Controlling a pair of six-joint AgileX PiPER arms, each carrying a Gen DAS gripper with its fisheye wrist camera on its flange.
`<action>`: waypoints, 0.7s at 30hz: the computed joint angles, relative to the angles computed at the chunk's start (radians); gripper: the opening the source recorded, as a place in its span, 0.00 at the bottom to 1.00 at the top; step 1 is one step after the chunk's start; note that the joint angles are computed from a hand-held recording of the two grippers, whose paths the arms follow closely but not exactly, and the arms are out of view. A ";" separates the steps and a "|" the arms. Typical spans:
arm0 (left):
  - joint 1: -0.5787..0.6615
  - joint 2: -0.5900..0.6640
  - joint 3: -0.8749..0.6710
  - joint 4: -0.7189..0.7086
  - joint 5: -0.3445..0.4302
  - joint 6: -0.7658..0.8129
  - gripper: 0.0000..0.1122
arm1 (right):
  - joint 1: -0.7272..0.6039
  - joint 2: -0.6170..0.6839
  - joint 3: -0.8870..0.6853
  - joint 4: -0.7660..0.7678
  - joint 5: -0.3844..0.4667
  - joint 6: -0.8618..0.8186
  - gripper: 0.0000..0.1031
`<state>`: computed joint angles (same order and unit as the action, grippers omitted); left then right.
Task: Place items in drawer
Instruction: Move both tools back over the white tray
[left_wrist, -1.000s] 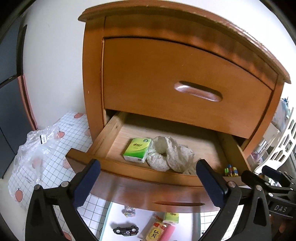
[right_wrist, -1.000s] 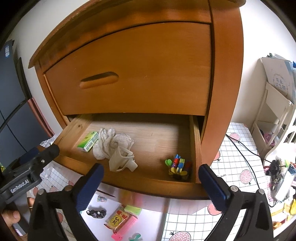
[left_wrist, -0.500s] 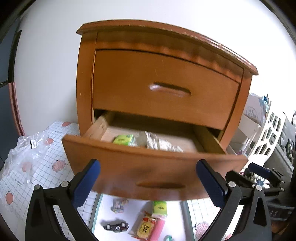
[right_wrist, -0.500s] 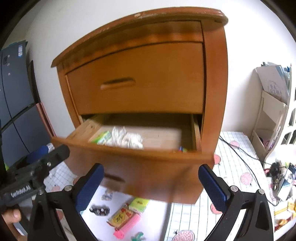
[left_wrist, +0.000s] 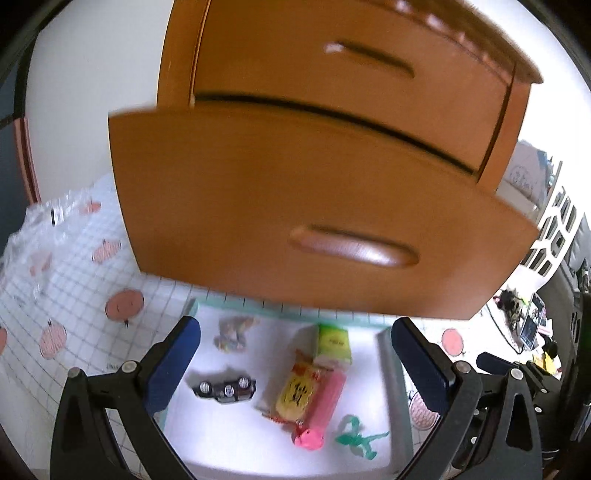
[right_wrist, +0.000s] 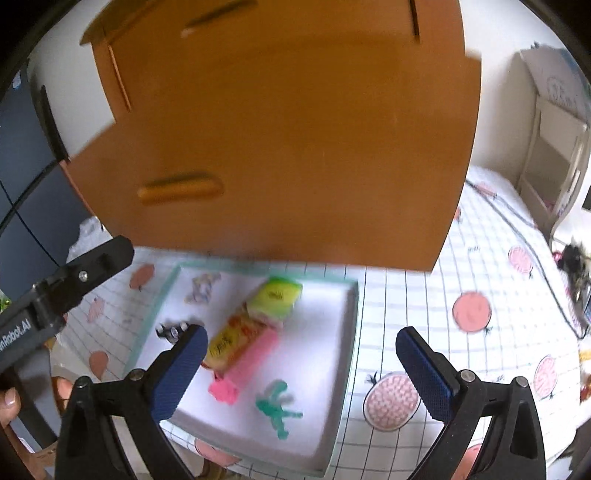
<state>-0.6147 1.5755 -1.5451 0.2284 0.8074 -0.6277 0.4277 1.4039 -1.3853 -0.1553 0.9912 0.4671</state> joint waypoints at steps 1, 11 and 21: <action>0.008 -0.001 0.016 -0.018 -0.008 0.006 0.92 | 0.003 0.000 0.012 -0.001 0.000 0.007 1.00; 0.065 0.033 0.069 -0.146 -0.026 0.053 0.92 | -0.087 0.015 0.164 0.180 -0.084 -0.029 1.00; 0.081 0.058 0.061 -0.209 -0.016 0.061 0.92 | -0.079 0.053 0.188 0.220 -0.097 -0.044 1.00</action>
<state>-0.5336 1.6331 -1.4839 0.0193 0.7916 -0.5666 0.3488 1.4565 -1.1976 0.0652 0.8947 0.4227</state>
